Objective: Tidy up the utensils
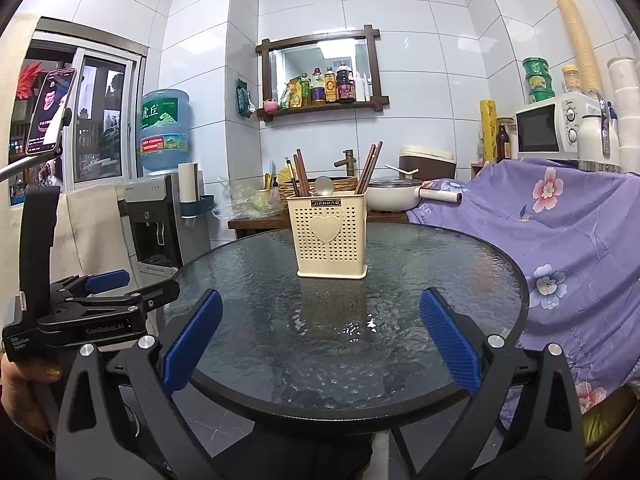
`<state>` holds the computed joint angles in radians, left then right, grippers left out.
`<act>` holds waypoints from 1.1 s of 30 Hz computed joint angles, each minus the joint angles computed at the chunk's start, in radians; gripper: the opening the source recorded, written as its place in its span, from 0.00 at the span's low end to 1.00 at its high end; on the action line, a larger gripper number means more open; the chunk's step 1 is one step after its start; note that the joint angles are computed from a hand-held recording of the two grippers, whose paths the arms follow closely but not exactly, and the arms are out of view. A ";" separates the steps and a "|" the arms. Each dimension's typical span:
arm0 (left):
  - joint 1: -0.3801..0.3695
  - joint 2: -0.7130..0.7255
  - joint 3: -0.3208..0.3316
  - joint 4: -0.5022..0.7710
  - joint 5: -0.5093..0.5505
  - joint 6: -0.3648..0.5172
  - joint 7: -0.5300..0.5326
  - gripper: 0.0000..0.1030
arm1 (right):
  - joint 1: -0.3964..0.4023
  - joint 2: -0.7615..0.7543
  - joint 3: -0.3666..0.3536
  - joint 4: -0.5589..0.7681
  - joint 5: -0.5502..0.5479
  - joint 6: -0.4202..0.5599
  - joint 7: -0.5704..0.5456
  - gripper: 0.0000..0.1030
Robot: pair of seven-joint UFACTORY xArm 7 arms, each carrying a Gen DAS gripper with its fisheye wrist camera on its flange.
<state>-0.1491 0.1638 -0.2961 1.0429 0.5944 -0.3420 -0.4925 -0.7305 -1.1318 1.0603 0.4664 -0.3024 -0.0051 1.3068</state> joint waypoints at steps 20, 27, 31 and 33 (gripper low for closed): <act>0.025 -0.008 -0.017 0.003 0.053 0.014 -0.043 0.94 | -0.003 0.009 0.012 0.017 -0.007 0.024 0.005 0.94; 0.032 -0.011 -0.022 0.000 0.067 0.021 -0.055 0.94 | -0.004 0.019 0.012 0.019 -0.010 0.022 0.005 0.94; 0.065 -0.004 -0.051 0.012 0.110 0.029 -0.091 0.94 | -0.005 0.022 0.011 0.020 -0.010 0.023 0.004 0.94; 0.082 0.001 -0.067 0.020 0.134 0.035 -0.108 0.94 | -0.006 0.022 0.011 0.019 -0.010 0.021 0.005 0.94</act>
<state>-0.0669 0.1645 -0.3630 1.0626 0.7288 -0.3073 -0.6010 -0.7363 -1.1097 1.0713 0.4858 -0.3127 0.0159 1.3120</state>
